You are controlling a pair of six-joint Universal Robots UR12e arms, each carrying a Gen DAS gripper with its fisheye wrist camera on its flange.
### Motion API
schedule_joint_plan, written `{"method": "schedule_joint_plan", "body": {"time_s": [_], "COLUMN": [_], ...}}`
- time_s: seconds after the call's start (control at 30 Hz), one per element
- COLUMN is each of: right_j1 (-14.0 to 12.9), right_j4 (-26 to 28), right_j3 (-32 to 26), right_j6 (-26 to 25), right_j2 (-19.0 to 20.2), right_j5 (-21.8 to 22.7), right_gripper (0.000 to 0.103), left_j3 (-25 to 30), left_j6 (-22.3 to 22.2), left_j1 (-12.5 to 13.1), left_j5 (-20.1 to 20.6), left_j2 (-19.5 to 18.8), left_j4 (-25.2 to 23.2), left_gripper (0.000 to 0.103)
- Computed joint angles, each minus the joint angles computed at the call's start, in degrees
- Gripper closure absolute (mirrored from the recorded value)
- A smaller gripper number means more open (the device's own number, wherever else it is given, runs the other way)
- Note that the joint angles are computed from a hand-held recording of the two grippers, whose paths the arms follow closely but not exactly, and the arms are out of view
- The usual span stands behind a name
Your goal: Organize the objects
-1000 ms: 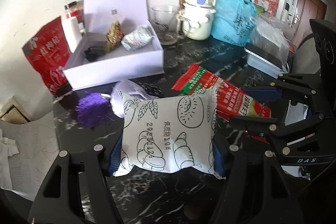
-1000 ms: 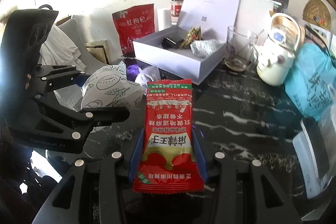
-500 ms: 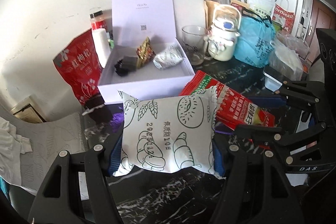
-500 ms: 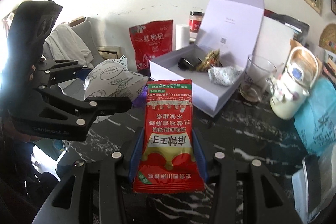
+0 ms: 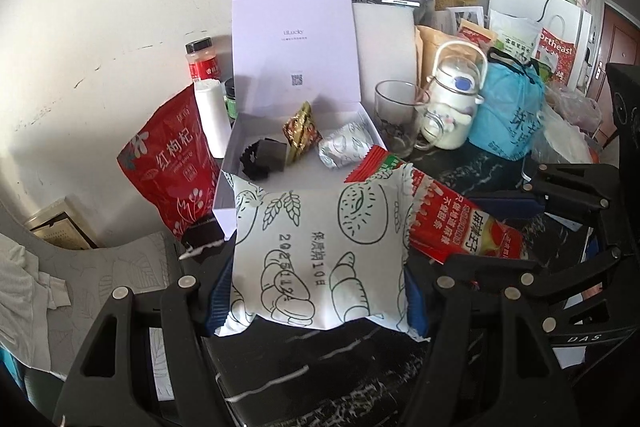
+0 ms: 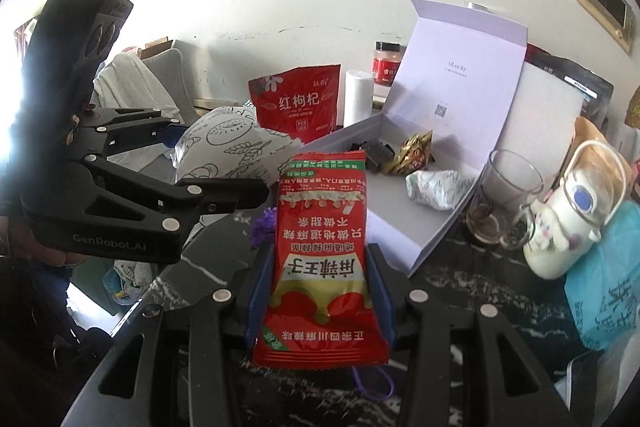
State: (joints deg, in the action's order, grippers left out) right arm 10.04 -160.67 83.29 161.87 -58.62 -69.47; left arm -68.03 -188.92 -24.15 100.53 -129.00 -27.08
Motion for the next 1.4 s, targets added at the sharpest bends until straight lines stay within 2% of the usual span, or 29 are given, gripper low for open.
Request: {"method": "schedule_joint_plan", "body": {"time_s": [0.5,1.1,1.4], "right_j1": [0.06,0.05,0.03], "right_j4": [3.59,9.52,13.04], "right_j3": [-9.95,-21.96,-25.21], "right_j6": [-0.95,-1.33,-0.57], "right_j2": [5.59,12.82,15.42], "right_j5": [-1.14,-4.18,-5.32], "right_gripper": [0.058,0.058,0.058], "left_j3": [11.92,26.73,32.3], "left_j6": [-0.55,1.29,1.69], "left_j1": [1.8,3.89,4.56], "left_j5": [0.94,-0.88,-3.43], "left_j2": [-6.33,-15.49,-19.57], "left_j4": [-6.74,-13.97,-18.16], "left_gripper": [0.037,0.037,0.037]}}
